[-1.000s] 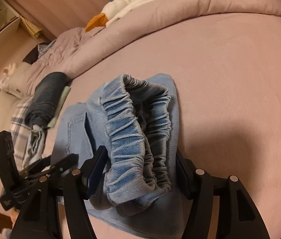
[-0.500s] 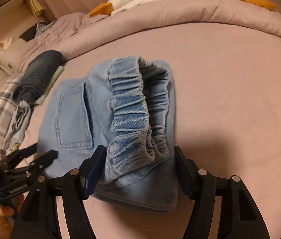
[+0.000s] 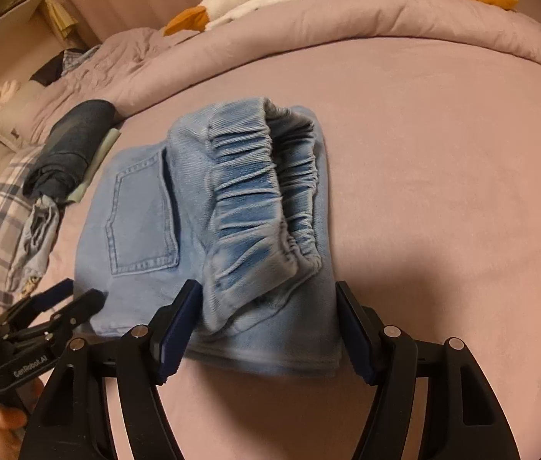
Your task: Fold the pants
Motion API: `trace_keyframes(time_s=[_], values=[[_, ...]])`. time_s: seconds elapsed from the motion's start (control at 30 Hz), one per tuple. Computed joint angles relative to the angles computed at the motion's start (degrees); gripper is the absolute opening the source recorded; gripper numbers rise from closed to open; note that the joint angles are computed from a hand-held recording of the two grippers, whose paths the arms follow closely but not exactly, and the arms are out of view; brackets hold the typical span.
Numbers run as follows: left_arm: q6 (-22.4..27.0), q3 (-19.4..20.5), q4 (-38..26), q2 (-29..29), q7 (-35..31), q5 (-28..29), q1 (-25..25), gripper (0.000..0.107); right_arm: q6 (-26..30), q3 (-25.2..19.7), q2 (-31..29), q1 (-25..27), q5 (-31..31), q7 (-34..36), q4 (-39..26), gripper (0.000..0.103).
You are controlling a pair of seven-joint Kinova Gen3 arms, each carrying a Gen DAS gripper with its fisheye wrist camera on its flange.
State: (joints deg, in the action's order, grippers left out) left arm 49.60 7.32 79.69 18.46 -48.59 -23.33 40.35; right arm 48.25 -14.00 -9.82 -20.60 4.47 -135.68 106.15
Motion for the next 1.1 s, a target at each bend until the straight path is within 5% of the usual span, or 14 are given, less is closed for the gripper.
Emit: trace_keyframes(time_s=[0.6,0.73,1.1], values=[[4.4,5.3,2.6,-9.8,9.6,-9.2,4.8,0.102,10.8,-10.0,-9.0,0.2,6.7,-2.3,-6.4,0.071],[5.5,6.8,2.7,-11.0,10.3,-9.8,4.3,0.102,12.3,-11.4,-10.5,0.1,6.9,-1.5,-7.5,0.096],[10.8,9.2,0.9,-12.2,13.7,-11.5,4.4,0.102,14.2,-15.9,-13.7,3.4,7.6,-0.8,-10.0,0.102]])
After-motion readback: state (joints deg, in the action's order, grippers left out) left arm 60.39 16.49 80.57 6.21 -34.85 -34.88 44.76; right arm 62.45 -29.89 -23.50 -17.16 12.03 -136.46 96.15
